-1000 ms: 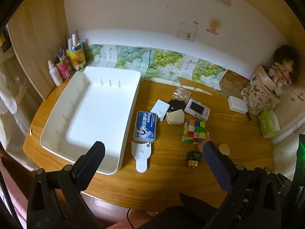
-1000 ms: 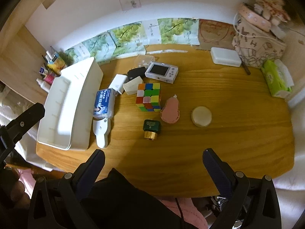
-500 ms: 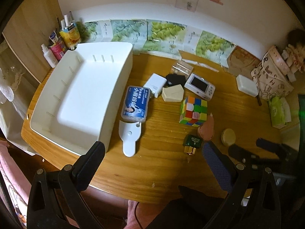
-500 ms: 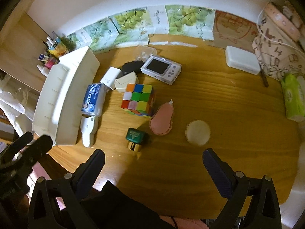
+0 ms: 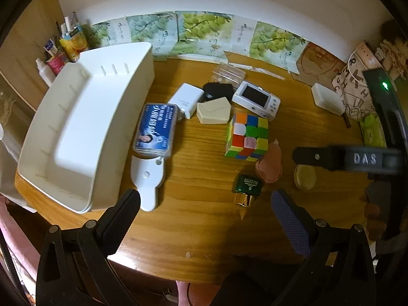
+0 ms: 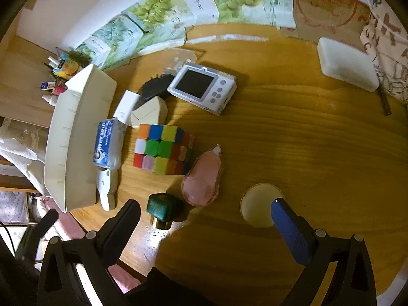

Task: Organize rigid objects
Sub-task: 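Lower the left tool toward the green gold-capped jar while the right tool approaches the pink tape dispenser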

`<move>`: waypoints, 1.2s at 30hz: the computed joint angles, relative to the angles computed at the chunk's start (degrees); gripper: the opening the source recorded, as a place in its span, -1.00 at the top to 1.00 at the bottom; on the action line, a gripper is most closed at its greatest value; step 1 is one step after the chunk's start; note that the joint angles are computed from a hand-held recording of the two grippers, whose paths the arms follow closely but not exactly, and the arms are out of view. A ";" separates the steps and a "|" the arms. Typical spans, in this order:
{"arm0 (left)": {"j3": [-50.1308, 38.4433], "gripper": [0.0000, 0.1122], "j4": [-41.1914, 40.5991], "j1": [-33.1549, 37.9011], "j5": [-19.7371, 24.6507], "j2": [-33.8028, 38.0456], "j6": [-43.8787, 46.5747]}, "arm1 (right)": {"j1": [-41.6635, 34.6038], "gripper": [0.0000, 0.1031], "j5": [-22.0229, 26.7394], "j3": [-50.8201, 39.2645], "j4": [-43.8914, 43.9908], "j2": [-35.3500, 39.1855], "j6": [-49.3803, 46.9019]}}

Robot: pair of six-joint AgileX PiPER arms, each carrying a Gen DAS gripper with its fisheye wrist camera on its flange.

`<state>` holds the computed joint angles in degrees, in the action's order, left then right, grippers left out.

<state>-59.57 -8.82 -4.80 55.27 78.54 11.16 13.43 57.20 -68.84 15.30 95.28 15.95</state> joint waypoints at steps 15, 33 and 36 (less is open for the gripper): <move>7.22 -0.82 -8.09 -1.12 -11.66 1.94 9.45 | -2.64 -0.93 5.27 -6.20 1.91 10.47 -4.56; 7.51 -0.82 -13.46 -3.68 -15.96 10.57 13.80 | -1.71 -0.86 9.69 -13.35 -2.25 18.55 -2.59; 7.04 -0.79 -13.49 -4.13 -16.26 12.00 13.50 | -0.68 -0.86 9.88 -14.37 -2.71 19.50 -1.67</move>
<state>-52.53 -22.32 -8.93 39.01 90.53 24.66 12.75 67.07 -83.21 12.59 114.78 14.28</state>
